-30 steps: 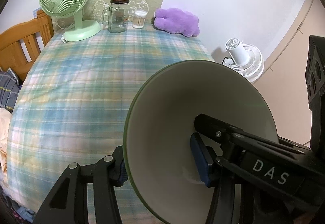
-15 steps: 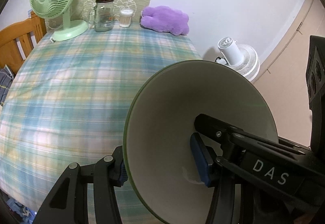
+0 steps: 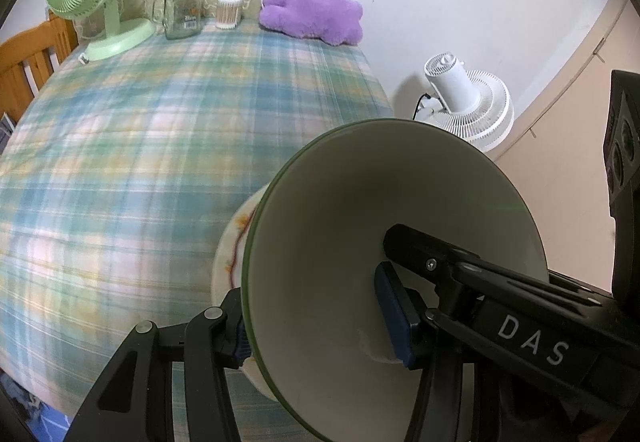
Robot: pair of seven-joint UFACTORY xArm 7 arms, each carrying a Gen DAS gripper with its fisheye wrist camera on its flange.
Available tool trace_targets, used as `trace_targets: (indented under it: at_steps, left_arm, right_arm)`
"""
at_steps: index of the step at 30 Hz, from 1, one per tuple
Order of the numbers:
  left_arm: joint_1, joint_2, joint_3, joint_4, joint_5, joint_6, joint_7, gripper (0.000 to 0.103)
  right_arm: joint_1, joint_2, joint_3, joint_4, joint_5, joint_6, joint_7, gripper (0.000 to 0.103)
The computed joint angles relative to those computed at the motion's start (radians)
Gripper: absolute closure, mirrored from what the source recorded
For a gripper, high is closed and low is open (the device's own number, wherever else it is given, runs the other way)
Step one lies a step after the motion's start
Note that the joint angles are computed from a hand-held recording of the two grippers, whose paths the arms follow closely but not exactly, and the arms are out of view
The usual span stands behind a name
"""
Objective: Organize plates and bowls
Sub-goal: 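Lower the nested bowl and plate onto the red-trimmed plate and open both grippers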
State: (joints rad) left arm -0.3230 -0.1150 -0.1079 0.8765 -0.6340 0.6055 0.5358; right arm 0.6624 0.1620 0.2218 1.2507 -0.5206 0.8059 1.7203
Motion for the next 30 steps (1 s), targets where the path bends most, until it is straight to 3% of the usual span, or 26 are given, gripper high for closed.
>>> trace_targets:
  at_steps: [14,23,26,30]
  left_arm:
    - [-0.004,0.064,-0.035,0.026,0.081,-0.026,-0.14,0.05]
    - [-0.011,0.072,-0.045,0.032,0.147,-0.048,-0.185,0.049]
    - [-0.014,0.07,-0.052,0.025,0.212,-0.067,-0.211,0.038]
    - [-0.018,0.065,-0.054,0.013,0.295,-0.089,-0.264,0.026]
  right_arm:
    - [-0.054,0.001,-0.013,-0.063,0.092,-0.086,-0.134,0.057]
    - [-0.062,-0.013,-0.022,-0.108,0.084,-0.16,-0.119,0.056]
    - [-0.057,-0.016,-0.02,-0.106,0.066,-0.142,-0.1,0.056]
    - [-0.048,-0.021,-0.015,-0.107,0.052,-0.1,-0.065,0.042]
